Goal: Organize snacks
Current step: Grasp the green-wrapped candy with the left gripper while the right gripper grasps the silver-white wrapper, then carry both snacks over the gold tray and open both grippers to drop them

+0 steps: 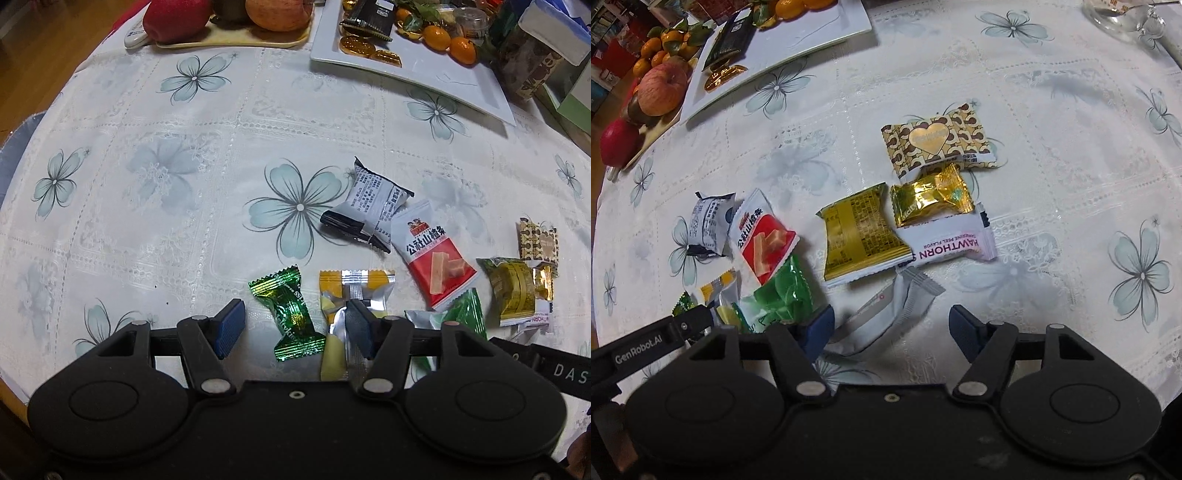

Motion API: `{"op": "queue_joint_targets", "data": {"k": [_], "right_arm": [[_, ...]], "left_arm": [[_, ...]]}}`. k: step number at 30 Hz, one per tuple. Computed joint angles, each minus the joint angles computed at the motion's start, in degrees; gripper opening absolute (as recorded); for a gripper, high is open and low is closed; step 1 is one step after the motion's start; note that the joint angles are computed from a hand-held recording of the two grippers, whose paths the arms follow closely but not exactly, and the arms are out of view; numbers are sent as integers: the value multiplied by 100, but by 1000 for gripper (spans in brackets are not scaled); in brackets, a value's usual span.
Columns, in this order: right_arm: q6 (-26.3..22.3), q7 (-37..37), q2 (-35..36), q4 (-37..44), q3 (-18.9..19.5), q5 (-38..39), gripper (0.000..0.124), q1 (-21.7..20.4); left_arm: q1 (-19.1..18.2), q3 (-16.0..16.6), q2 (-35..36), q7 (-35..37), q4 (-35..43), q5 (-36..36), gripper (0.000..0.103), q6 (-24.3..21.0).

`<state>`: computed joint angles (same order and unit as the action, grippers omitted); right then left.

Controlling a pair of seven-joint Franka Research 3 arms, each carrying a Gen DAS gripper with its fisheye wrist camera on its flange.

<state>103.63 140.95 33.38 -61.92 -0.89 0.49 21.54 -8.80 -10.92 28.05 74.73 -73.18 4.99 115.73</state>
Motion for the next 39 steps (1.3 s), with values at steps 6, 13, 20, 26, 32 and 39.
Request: {"op": "queue_joint_targets", "data": {"k": [6, 13, 20, 26, 32, 39], "right_arm": [[-375, 70, 257, 453, -44, -95, 45, 54], [1, -182, -117, -75, 7, -47, 28, 23], [326, -285, -478, -532, -2, -212, 23, 39], [636, -290, -887, -1019, -3, -403, 23, 46], [1026, -318, -1373, -1571, 63, -602, 23, 63], [1601, -180, -2289, -2593, 274, -662, 23, 97]], "left_arm": [[96, -61, 66, -132, 123, -301, 53, -97], [166, -78, -48, -149, -45, -488, 23, 12], [186, -52, -202, -148, -283, -431, 21, 162], [264, -56, -546, -123, -624, -518, 21, 404], [305, -88, -1238, 183, -1363, -574, 21, 802], [317, -66, -2432, 648, -2613, -1065, 21, 1311]]}}
